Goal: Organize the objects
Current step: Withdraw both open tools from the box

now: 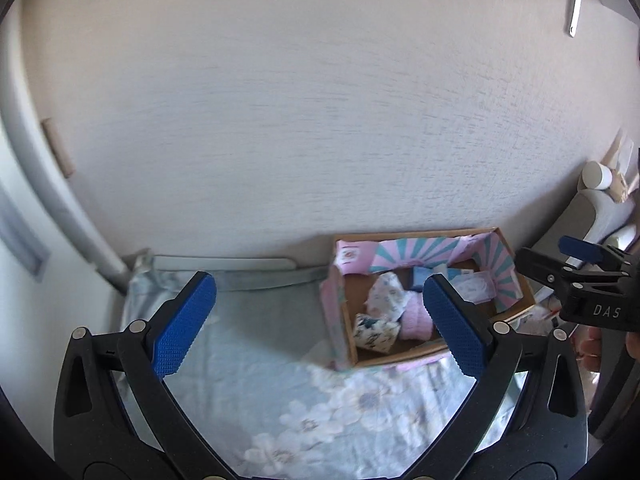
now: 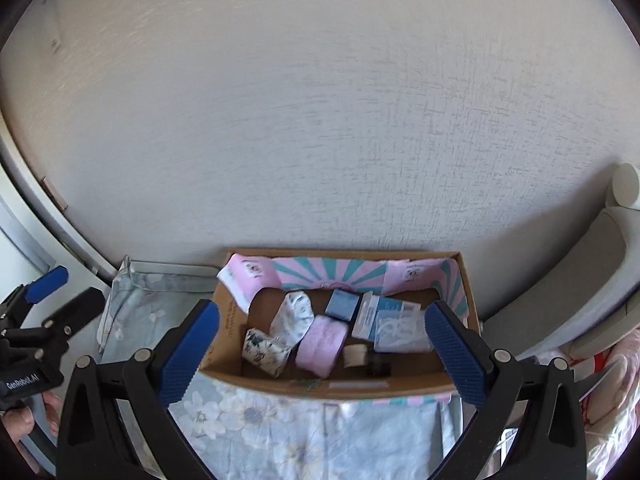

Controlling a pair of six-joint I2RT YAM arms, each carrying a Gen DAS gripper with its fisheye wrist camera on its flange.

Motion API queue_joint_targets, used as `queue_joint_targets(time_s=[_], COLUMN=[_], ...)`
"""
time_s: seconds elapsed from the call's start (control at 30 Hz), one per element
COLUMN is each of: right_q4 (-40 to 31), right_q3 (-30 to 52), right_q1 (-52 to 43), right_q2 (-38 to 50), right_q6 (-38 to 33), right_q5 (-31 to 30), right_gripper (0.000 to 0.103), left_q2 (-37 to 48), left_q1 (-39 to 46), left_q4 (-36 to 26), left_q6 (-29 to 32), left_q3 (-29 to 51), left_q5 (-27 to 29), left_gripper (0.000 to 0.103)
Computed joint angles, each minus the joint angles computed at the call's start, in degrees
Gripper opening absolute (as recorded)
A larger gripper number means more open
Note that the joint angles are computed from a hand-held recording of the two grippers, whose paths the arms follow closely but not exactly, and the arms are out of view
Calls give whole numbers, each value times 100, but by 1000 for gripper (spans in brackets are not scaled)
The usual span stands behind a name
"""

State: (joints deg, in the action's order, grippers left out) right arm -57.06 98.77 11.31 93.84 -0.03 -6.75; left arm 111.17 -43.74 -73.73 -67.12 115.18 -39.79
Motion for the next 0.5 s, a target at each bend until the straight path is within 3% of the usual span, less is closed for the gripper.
queue_joint_targets(time_s=[0.17, 0.33, 0.5], right_q4=[200, 421, 451], right_q3=[-629, -1065, -1211], right_q1=[356, 645, 754], right_q2=[-554, -980, -1118], right_q6=[209, 308, 442], right_q5=[480, 910, 948], right_gripper=[102, 102, 102], left_q2=[-357, -844, -993], left_q1=[-315, -584, -703], left_q4=[-217, 50, -10], left_q6=[-485, -947, -1235], left_q3=[-635, -1453, -1628], left_q5=[-291, -468, -598], left_gripper=[103, 103, 103])
